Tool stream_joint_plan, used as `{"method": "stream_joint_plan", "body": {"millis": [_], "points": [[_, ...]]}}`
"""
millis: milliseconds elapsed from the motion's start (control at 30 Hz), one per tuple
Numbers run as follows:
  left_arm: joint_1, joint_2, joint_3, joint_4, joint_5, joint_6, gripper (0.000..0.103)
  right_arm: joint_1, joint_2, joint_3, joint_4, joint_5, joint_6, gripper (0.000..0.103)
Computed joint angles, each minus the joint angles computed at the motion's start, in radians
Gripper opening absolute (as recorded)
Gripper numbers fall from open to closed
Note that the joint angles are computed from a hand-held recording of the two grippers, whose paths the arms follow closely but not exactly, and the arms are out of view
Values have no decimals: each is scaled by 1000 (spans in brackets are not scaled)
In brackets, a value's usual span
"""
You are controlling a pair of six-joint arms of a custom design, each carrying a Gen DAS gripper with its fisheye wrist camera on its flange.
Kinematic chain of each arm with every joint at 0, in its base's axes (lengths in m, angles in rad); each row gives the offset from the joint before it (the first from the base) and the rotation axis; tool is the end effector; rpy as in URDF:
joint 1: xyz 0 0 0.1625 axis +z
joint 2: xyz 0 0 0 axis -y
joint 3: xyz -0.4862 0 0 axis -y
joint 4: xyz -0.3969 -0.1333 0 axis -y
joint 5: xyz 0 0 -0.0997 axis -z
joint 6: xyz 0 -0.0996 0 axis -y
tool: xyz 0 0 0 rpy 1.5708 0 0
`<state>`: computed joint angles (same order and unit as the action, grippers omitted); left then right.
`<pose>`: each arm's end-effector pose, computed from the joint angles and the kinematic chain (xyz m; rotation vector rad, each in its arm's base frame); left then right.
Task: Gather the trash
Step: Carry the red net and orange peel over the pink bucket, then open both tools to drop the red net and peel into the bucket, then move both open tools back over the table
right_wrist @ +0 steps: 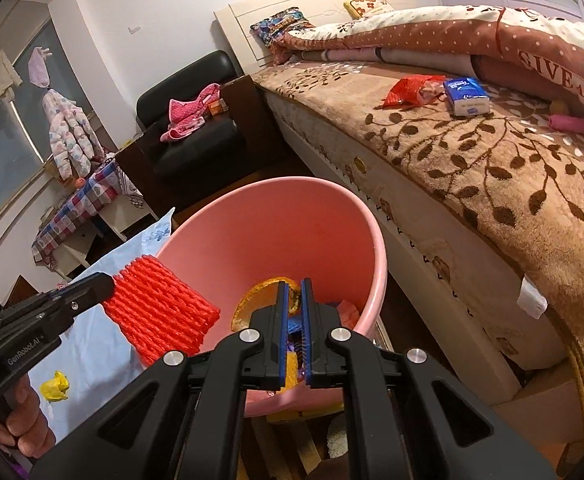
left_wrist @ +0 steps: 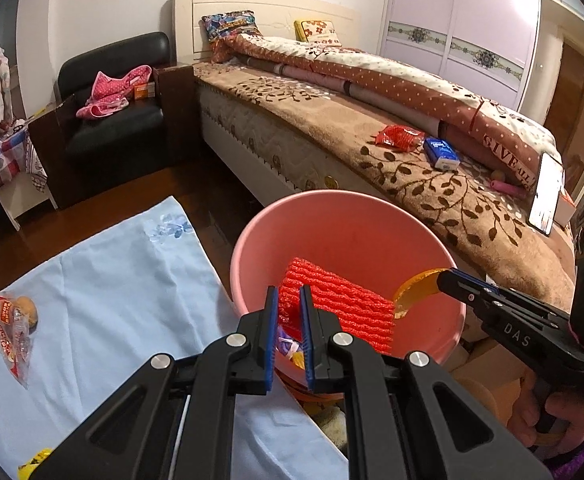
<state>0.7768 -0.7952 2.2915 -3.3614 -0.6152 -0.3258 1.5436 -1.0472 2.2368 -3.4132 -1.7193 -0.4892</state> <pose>-0.1933 -0.4910 0.0878 0.3639 2.2911 -0.9266 0.1041 -0.5328 0.1975 0.5549 -2.6580 0.8368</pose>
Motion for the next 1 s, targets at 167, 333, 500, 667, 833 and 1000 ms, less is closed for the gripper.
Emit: {"method": "stream_joint_plan", "body": {"millis": [167,333,500,667,833,1000], "points": [[10,3,-7,16,-8,-18,11,-3,4,-3,2,1,2,6],[12,3,-7,18,-13,-25,13,-4,4,-2,0,5,2,6],[12,-1,-3,0,-25,-24,21,-3,6,-3,-4,6,0,6],[4,-6,6,-22,-32,-18,35,4,9,-6,-3,-21,13,7],[-4,-10,14,-42,-37,-6,38,10,5,-10,4,-32,24,21],[-15,-16,23,-46,-31,-5,39,12,-4,-5,5,-22,24,23]]}}
